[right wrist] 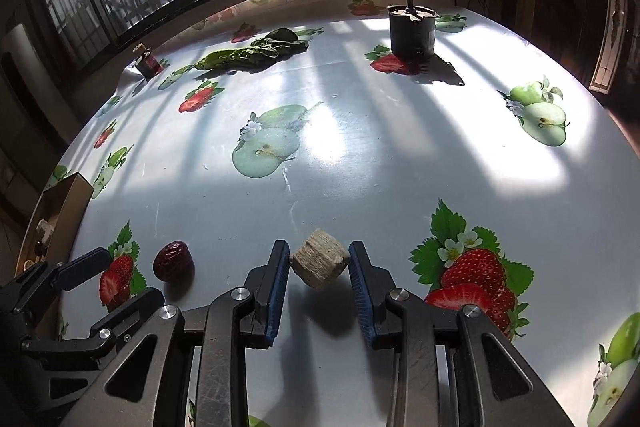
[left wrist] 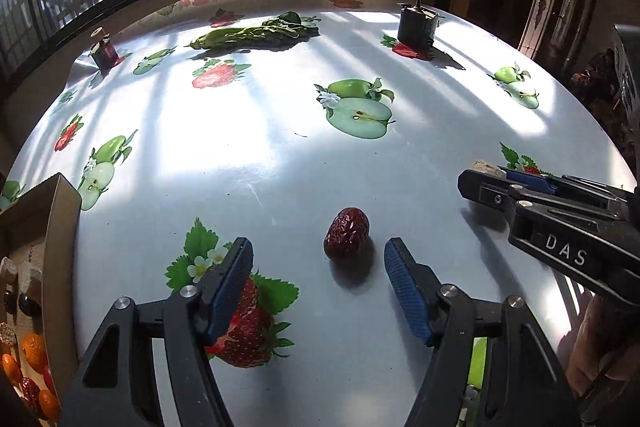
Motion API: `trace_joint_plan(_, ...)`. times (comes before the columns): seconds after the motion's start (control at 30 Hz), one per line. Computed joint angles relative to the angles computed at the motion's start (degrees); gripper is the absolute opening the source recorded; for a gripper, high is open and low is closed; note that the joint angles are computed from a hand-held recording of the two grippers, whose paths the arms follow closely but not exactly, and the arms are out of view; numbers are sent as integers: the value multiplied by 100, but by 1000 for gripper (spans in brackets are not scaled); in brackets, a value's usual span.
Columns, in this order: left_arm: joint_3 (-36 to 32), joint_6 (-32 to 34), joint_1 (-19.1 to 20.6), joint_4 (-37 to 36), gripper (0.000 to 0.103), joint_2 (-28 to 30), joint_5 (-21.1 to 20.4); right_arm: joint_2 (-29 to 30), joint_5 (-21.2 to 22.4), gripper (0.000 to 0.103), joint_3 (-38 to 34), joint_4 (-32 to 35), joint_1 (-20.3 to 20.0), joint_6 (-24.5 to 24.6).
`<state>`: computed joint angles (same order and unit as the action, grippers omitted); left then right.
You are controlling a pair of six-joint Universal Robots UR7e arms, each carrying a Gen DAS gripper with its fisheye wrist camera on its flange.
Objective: Organize fruits
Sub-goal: 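Grasp the last dark red date with the left gripper while the right gripper grasps the cream block, then carry the date into the tray with the left gripper while the right gripper drops the cream block there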
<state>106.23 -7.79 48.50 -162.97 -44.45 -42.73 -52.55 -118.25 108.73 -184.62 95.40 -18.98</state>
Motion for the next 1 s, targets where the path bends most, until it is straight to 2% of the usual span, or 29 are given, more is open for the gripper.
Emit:
trace_joint_plan(0.07,-109,110,45,-63,65,110,5,13,2,32,-12,3,10,-23)
trace_joint_plan(0.1,-150,88,73,17,51,124,-13,28,-6,32,-17,-10,21,-54)
trace_joint_plan(0.2,-126,152,88,-95,23,144,2,81,-57,33,-31,-62,64,-152)
trace_joint_plan(0.43,-2,-10,40,-223,23,13,-50,148,-122,33,-54,-120,82,-186)
trace_joint_plan(0.57,321,-60,-119,-462,23,-291,-42,138,-82,32,-39,-173,60,-130)
trace_joint_plan(0.8,1238,-519,-297,-625,23,-1335,55,183,-35,32,21,-396,91,-249)
trace_joint_plan(1.0,1967,-1176,-180,-626,23,-2297,296,283,-103,32,28,-541,122,-401)
